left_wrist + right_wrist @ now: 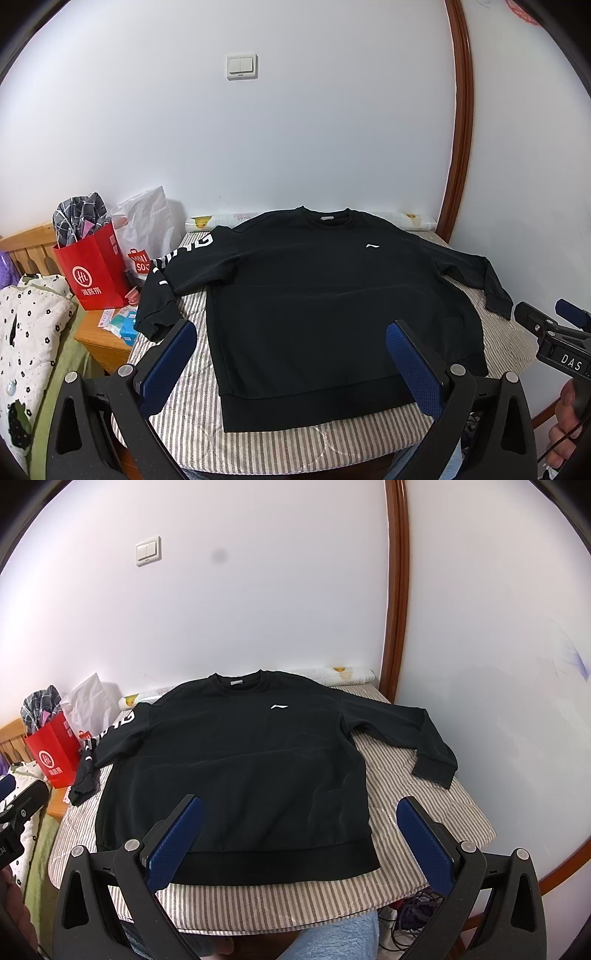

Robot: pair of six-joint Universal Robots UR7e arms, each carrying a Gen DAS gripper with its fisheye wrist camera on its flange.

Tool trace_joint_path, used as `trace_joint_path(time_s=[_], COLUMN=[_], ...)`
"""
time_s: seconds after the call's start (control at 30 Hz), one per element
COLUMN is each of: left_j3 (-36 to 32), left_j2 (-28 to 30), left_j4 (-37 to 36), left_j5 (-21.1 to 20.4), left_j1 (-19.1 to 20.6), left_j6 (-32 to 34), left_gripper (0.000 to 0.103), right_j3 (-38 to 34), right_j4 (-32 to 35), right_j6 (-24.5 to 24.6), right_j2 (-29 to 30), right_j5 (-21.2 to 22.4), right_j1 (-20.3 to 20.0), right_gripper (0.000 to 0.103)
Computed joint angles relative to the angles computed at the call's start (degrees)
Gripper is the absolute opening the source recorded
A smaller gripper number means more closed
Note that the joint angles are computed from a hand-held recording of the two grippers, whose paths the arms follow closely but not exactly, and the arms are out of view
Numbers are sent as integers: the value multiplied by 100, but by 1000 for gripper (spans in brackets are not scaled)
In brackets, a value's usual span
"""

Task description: Fold small clothes

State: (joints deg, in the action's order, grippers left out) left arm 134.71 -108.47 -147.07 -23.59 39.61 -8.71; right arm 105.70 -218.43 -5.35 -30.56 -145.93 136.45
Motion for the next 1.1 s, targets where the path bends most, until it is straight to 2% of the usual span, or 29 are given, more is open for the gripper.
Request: trace_joint_path(time_s=[0.33, 0.5, 0.57, 0.7, 0.83, 1.0, 1.1], left_j3=[-23, -91, -152, -358, -669, -1165, -1501], left_j2=[86, 329, 413, 613, 1009, 1484, 1790], left_j4=[-293, -712, -859, -1206, -1385, -1450, -1604], left_j5=[25, 54, -79, -629, -837, -1055, -1139], left_j1=[74, 278, 435, 967, 1638, 2507, 3000], left_j6=[190, 439, 547, 866, 1076, 1277, 1414], left_gripper=[103, 103, 103, 103, 103, 101, 101], right_j3=[3, -75, -109, -317, -620, -1059, -1261], right_j4=[-1, -5, 56, 119, 297, 906, 1176], right_j6=[-11, -72, -49, -211, -299, -132, -77], right_j2=[-5, 32, 36, 162, 371, 631, 749], right_j5=[1, 42, 147, 278, 402, 401, 646], right_j1=[9, -34, -89, -213, -419, -714, -903], right_gripper=[103, 103, 103, 103, 103, 102, 100])
